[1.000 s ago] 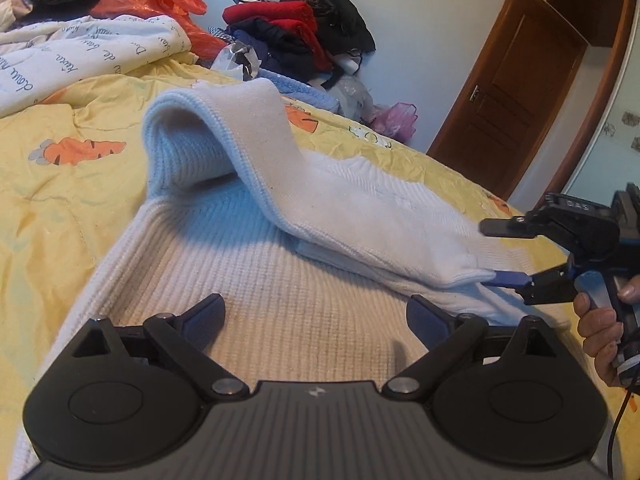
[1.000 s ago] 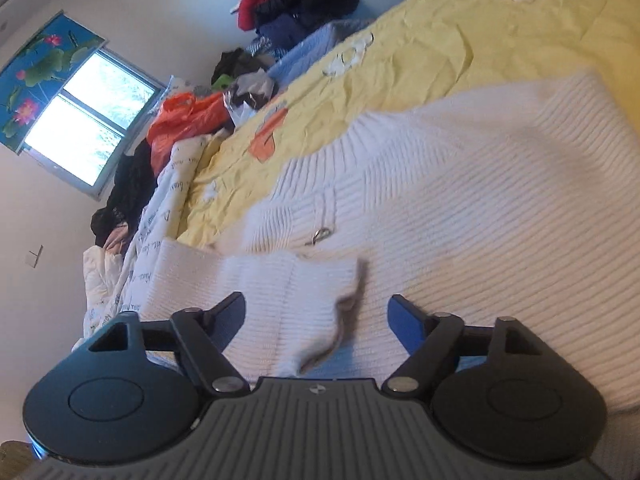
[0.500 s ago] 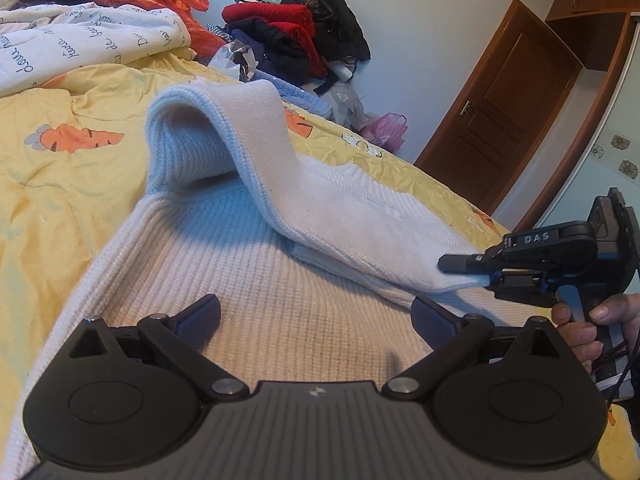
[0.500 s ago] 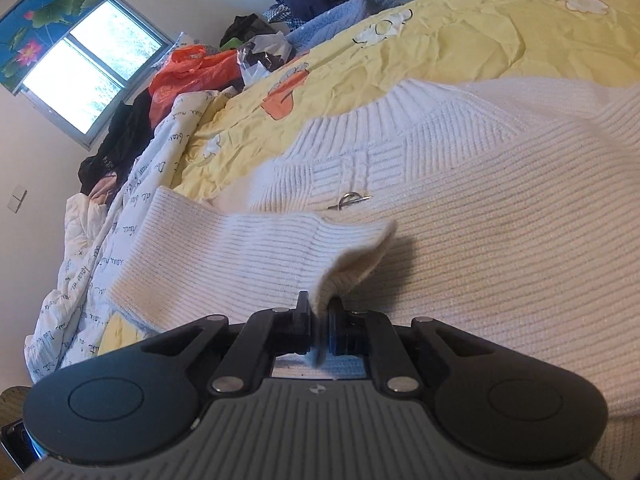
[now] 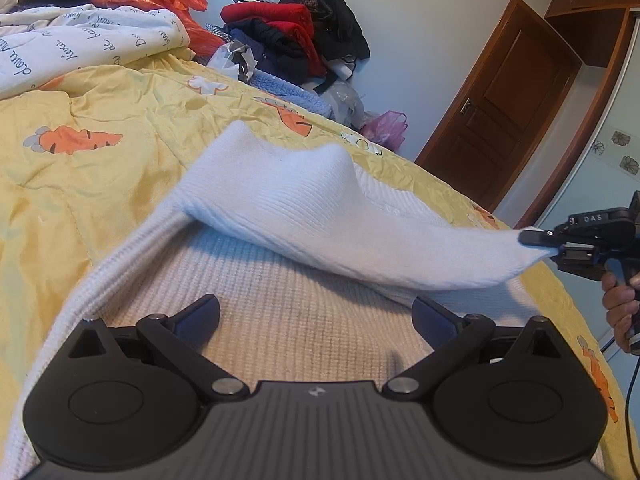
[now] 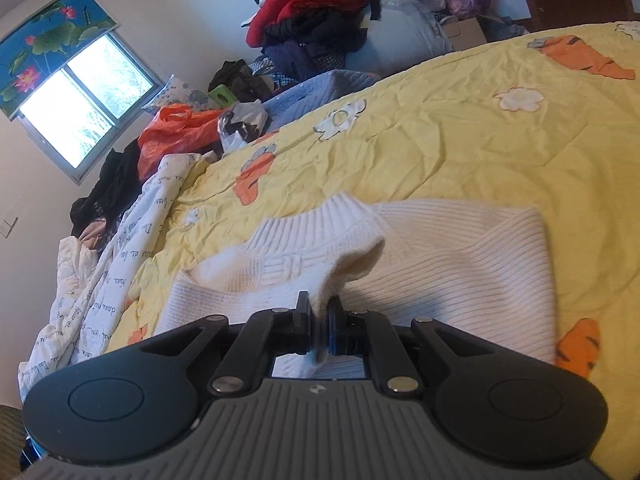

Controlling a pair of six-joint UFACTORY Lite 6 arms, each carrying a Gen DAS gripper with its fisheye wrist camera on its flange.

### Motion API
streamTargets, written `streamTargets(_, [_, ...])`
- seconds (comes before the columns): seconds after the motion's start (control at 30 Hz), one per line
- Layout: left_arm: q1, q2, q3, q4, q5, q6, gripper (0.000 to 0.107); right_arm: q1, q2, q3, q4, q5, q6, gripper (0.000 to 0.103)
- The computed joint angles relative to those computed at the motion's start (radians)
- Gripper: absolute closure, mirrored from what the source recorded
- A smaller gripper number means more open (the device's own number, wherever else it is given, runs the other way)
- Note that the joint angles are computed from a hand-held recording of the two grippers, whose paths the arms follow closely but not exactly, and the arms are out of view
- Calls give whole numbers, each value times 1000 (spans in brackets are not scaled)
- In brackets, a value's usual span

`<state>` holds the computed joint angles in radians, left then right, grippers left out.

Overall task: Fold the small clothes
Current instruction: 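Grasp the sweater hem with the right gripper and fold it up toward the collar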

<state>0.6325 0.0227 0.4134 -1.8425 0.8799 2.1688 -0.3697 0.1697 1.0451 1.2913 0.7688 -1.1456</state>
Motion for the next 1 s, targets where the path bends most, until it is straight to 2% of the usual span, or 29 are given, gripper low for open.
streamTargets(0.23, [-21, -12, 0, -14, -22, 3, 4, -141, -13, -34, -37, 70, -62, 91])
streamTargets(0.43, [-46, -36, -13, -37, -56, 24, 4, -172, 12, -77, -18, 31, -116, 92])
streamTargets(0.5, [-64, -53, -21, -52, -80, 38, 4, -181, 23, -90, 0, 23, -141, 96])
streamTargets(0.7, [-121, -96, -41, -105, -151, 86, 4, -199, 50, -116, 6, 10, -176, 95])
streamTargets(0.77, [-125, -101, -42, -107, -160, 91, 4, -192, 52, -126, 1, -7, -165, 84])
streamTargets(0.83, [-139, -139, -53, -98, -190, 73, 4, -194, 29, -154, 36, -20, -186, 81])
streamTargets(0.87, [-147, -173, -62, -88, -208, 59, 4, -190, -15, -190, 72, -52, -207, 74])
streamTargets(0.93, [-172, -258, -83, -68, -209, 34, 4, -162, -136, -279, 158, -131, -297, 74])
streamTargets(1.0, [-240, -303, -71, -131, -219, 75, 4, -126, -250, -360, 250, -165, -435, 74])
